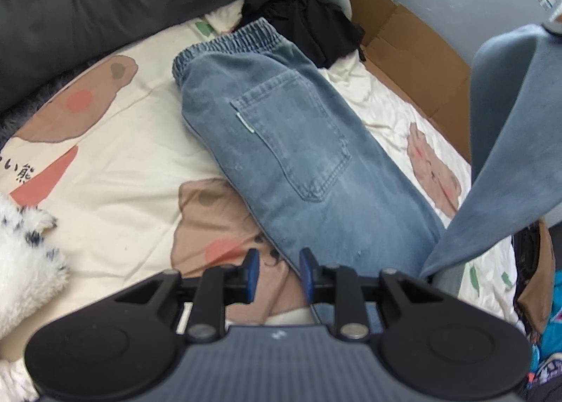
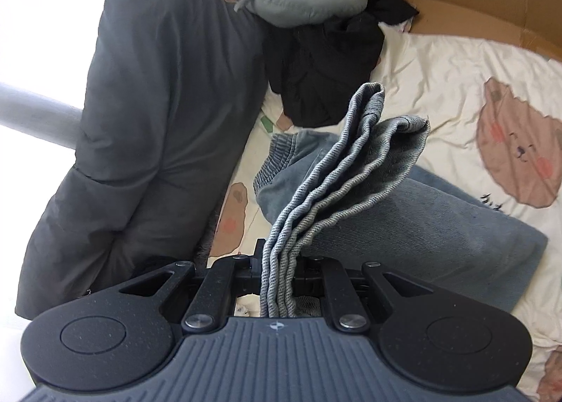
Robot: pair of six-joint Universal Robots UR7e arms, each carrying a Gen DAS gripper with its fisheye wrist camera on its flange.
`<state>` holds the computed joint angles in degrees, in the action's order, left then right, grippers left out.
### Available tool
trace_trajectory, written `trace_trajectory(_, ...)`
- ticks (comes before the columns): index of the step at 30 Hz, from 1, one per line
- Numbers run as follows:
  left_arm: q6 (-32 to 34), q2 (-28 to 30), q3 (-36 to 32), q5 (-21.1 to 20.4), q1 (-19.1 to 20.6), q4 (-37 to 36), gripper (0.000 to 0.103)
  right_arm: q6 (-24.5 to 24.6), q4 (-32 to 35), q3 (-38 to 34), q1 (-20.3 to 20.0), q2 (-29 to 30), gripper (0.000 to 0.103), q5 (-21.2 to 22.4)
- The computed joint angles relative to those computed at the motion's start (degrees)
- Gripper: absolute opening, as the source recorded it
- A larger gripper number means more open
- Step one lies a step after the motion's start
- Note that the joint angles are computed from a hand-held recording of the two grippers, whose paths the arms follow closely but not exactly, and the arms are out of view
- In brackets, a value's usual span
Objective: Fold clothes
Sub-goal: 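Open the left tool while the right tool carries the leg hem over toward the waistband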
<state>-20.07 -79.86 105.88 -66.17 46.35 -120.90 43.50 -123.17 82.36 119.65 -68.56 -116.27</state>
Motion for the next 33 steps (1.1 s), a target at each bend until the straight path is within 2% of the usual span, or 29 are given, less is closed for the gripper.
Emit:
trace_trajectory(7, -2.4, 0.6, -0.5, 0.0, 0.7, -2.4, 0.026, -2.3, -2.4, -1.7, -1.9, 4.6, 0.010, 1.4)
trace_trajectory(18, -9.2, 0.6, 1.0, 2.3, 1.7, -8.5, 0.027, -0.7, -4.6, -3.5, -5.4, 11.1, 0.010, 1.3)
trace_trajectory(23, -9.7, 0.3, 1.0, 5.3, 0.5, -8.4, 0.028, -1.7, -6.3, -5.2, -6.8, 14.7, 0.010, 0.6)
trace_trajectory(29, -9.0, 1.3, 0.5, 6.7, 1.3, -9.6, 0.028, -1.3, -10.3, -6.4, -8.4, 18.4, 0.010, -0.7)
trace_trajectory(33, -9.4, 1.8, 0.4, 6.0, 2.2, -10.2, 0.028, -1.2, -10.9, -7.7, -8.8, 20.6, 0.010, -1.5)
